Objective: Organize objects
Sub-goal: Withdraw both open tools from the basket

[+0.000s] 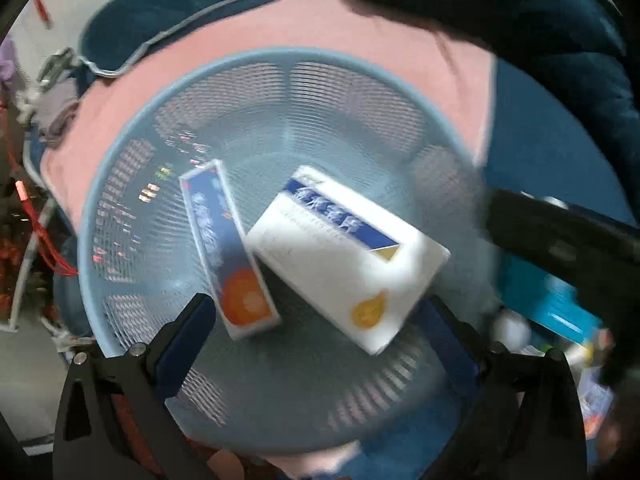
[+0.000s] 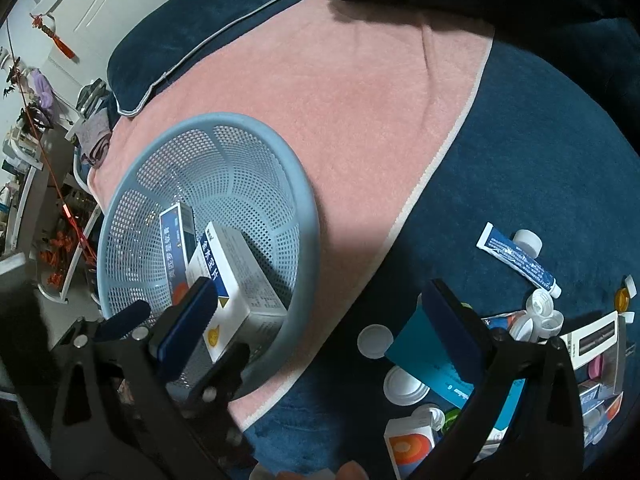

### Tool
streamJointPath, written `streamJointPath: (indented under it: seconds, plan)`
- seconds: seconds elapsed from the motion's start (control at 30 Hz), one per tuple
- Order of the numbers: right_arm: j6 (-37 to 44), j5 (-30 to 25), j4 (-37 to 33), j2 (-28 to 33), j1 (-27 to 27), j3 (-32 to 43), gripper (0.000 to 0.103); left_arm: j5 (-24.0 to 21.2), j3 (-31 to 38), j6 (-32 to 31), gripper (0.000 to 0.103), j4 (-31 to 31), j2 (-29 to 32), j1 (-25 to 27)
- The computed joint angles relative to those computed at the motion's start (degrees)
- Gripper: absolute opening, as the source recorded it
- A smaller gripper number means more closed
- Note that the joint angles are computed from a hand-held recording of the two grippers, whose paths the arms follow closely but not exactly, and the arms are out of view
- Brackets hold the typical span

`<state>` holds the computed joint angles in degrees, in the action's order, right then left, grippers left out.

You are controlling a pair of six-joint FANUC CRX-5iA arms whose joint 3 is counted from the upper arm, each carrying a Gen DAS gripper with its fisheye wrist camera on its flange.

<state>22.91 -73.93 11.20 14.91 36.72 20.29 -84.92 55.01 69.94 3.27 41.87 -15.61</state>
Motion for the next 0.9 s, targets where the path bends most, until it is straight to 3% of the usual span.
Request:
streamJointPath:
  seconds: [0.03,0.13,0.33,0.63,0.9]
  plan:
    - [0.03,-0.10,0.00,0.01,-0.02,-0.04,0.103,-0.48,1.73,1.28,0.101,-2.54,1.01,-0.34]
    - [0.22,-0.30,-0.29,0.17,-0.13,0.14,0.103,-3.56,4.85,3.51,0.102,-0.18,3.18,1.36]
    - [0.57,-0.61,-0.30,0.56,-0.03,0.86,0.103,-0.47,1.51,2.95,0.102,2.99,0.37,2.45]
    - [1.36,-1.31,-0.45,0.65,0.54,1.35,0.103,-1.17,4.66,2.98,0.102,2.08,1.11,2.22]
    - [0.82,-1.67,-0.38,0.01,0.51,0.73,0.103,-0.11,3.09,2.86,0.102,1.81,0.17,1.82]
